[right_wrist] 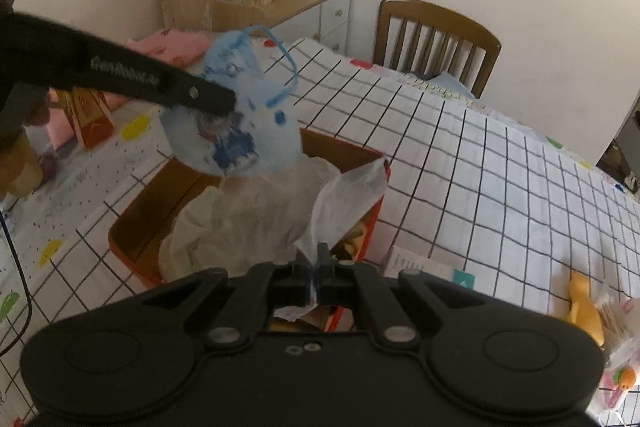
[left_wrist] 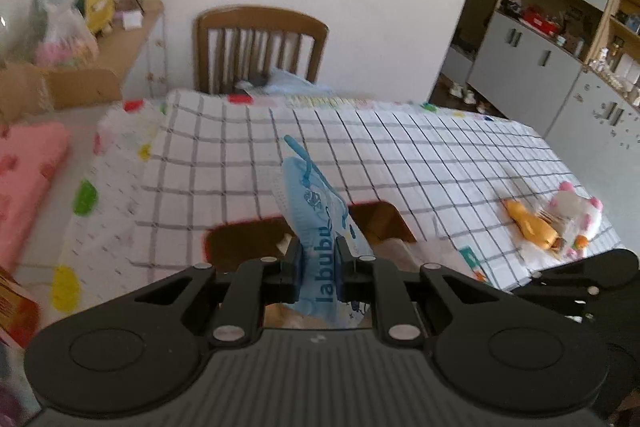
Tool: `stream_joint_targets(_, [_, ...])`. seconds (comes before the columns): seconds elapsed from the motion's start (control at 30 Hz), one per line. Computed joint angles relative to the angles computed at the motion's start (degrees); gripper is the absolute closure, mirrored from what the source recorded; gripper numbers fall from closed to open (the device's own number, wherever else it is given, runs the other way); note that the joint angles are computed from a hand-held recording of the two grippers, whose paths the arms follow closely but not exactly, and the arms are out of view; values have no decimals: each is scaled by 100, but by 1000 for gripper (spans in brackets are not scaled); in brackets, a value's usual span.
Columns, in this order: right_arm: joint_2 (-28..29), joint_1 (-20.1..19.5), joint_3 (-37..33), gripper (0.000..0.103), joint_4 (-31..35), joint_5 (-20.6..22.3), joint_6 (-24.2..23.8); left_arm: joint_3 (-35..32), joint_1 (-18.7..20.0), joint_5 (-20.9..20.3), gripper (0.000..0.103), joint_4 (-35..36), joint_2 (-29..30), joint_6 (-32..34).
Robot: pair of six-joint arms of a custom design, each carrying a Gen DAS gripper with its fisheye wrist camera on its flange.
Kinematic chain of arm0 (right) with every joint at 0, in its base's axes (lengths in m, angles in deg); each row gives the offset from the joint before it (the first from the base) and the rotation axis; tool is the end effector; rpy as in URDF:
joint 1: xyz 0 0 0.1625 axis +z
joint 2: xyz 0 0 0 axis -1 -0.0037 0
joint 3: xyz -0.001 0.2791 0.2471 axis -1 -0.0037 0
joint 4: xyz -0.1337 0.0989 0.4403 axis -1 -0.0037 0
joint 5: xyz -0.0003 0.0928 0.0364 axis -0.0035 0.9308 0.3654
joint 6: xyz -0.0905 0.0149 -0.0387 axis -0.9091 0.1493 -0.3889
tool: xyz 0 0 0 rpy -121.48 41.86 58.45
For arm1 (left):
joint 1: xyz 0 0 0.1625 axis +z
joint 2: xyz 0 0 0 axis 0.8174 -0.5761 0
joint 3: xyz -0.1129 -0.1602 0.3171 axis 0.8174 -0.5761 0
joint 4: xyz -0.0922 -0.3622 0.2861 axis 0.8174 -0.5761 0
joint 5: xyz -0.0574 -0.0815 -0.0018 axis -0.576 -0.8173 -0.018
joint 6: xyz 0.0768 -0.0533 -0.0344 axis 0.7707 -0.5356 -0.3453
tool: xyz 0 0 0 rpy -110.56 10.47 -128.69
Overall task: Organize soft objects
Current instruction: 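Lower the bag and sheet into the tin and open both grippers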
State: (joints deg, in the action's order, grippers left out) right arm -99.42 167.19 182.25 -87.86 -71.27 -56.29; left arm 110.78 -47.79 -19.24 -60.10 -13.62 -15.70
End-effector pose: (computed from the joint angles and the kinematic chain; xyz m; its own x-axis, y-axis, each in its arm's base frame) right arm 0.0560 -0.3130 0.3095 -0.4139 -0.7884 0.4551 -0.8885 0.4587 -0.0135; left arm -0.3668 -0.2571 0.0234 -0.8161 -0.1636 -0.5543 0.3164 0.6761 -0.6654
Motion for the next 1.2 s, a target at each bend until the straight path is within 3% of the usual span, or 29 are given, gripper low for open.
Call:
stream_joint_targets(0.23, [158,-3,0,101,48,-176,-40,200,160,-315,88,-597,114,229])
stream_joint_targets(0.73, [259,23,62,100,-116,-388,-200,241,384,-793,88,-824,332,529])
stream_joint_targets(0.97, [163,-113,-36,87,75,-223,-127,116,435,-862,87,-625,438,588])
stream_joint_targets(1.07, [89,-143,-48,83,148,-181,-153,56,410,-856,82,-469,456,566])
stream_joint_targets(1.17, [-30,-180,-54,82,246,-107,-172,54,364,-843,67,-405,421,506])
stream_joint_targets(1.2, [-51,-193,-72,81,299,-77,-164,55,337,-834,56,-368,405,474])
